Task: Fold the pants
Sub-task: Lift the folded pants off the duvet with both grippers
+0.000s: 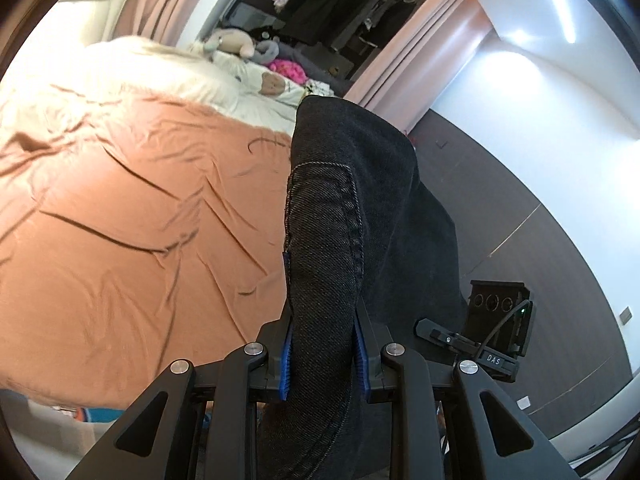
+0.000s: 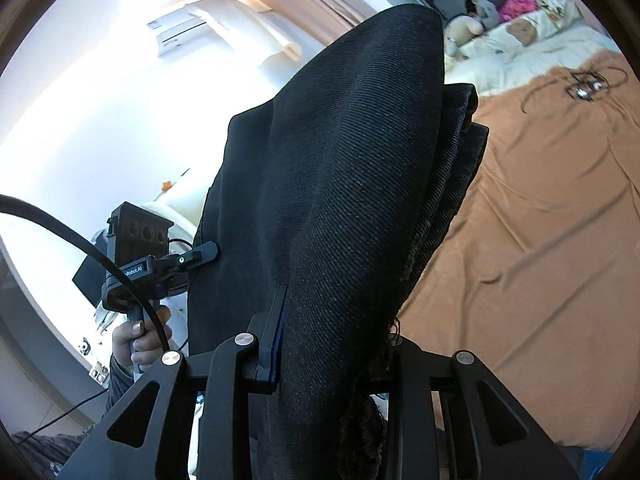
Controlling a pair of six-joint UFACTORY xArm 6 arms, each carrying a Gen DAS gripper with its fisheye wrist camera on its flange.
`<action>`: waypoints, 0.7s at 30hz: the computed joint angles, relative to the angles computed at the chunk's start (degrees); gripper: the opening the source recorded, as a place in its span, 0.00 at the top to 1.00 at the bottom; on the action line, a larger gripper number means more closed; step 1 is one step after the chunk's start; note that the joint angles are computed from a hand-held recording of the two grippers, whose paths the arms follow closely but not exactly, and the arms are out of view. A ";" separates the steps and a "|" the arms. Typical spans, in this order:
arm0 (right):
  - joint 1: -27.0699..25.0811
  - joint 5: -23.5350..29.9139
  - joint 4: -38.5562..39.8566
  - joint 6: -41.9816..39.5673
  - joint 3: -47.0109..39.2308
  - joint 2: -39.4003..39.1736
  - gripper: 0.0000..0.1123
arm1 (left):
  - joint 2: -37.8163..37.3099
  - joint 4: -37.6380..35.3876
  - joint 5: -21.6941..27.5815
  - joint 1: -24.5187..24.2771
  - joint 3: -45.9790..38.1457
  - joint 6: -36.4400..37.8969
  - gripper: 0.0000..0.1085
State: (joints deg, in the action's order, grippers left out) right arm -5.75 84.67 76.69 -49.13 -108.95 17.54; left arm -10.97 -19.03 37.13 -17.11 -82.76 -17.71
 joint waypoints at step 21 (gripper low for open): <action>12.40 -2.33 -5.55 3.82 -16.78 9.14 0.78 | -16.72 -1.29 0.53 8.45 11.53 4.34 0.77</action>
State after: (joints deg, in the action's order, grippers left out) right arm 6.65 82.34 71.14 -45.31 -125.72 26.68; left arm -27.69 -20.32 37.65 -8.65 -71.23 -13.37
